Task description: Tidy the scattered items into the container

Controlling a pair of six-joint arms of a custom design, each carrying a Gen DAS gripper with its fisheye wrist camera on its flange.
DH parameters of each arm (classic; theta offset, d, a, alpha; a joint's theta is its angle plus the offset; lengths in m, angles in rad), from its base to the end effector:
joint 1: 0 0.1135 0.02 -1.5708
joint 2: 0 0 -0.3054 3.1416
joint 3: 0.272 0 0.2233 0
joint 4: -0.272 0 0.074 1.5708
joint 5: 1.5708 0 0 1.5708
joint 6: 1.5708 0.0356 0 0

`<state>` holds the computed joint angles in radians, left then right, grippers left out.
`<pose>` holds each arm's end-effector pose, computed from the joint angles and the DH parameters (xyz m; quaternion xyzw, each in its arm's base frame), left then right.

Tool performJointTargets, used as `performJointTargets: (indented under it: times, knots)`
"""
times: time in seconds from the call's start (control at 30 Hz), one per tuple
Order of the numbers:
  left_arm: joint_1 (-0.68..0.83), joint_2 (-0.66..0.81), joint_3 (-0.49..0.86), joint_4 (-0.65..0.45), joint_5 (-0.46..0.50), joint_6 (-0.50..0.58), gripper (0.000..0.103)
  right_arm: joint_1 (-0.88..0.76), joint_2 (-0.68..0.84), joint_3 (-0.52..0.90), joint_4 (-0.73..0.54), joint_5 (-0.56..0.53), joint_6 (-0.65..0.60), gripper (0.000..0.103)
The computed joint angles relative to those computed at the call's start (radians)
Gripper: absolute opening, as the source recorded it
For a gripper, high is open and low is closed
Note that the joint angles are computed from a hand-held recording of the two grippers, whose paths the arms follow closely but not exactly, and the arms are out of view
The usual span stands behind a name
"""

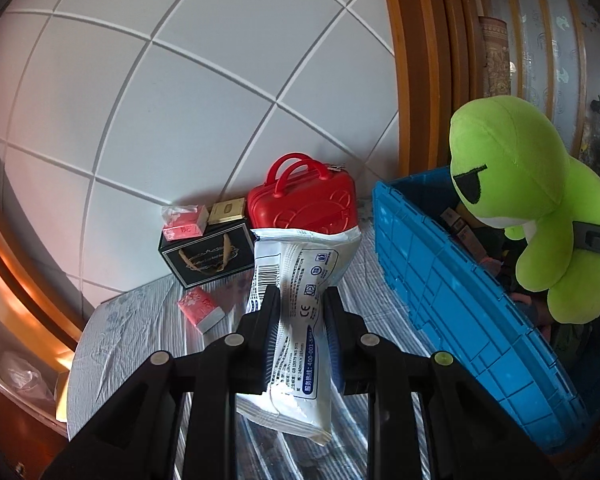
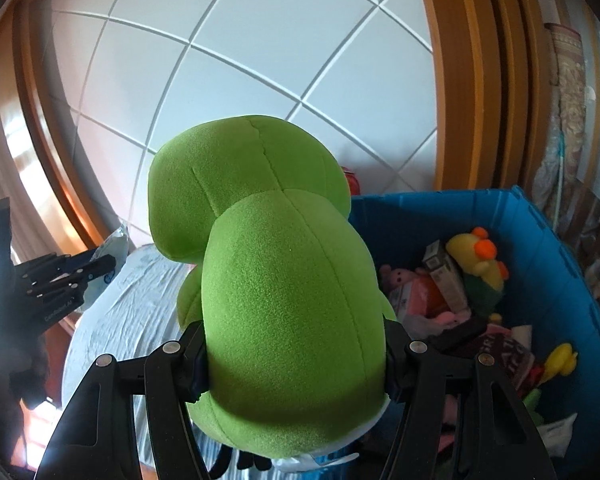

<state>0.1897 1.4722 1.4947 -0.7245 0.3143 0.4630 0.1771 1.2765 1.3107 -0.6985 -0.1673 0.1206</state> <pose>0.2829 0.0431 0.4126 0.1873 0.8786 -0.0012 0.4393 0.2256 0.0464 0.4058 -0.0619 0.8945 0.1390 0.4204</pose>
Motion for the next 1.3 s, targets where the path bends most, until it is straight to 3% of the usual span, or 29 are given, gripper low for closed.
performJointTargets:
  times: [0.27, 0.7, 1.3]
  knots:
    - [-0.245, 0.017, 0.032, 0.020, -0.113, -0.073, 0.022, -0.238, -0.057, -0.021, -0.066, -0.114, -0.095, 0.063]
    - [-0.523, 0.125, 0.150, 0.019, -0.203, -0.121, 0.022, -0.608, -0.067, -0.027, -0.109, -0.264, -0.243, 0.063]
    - [-0.794, 0.402, 0.577, -0.132, -0.264, -0.118, 0.022, -1.085, -0.022, -0.038, -0.160, -0.425, -0.439, 0.064]
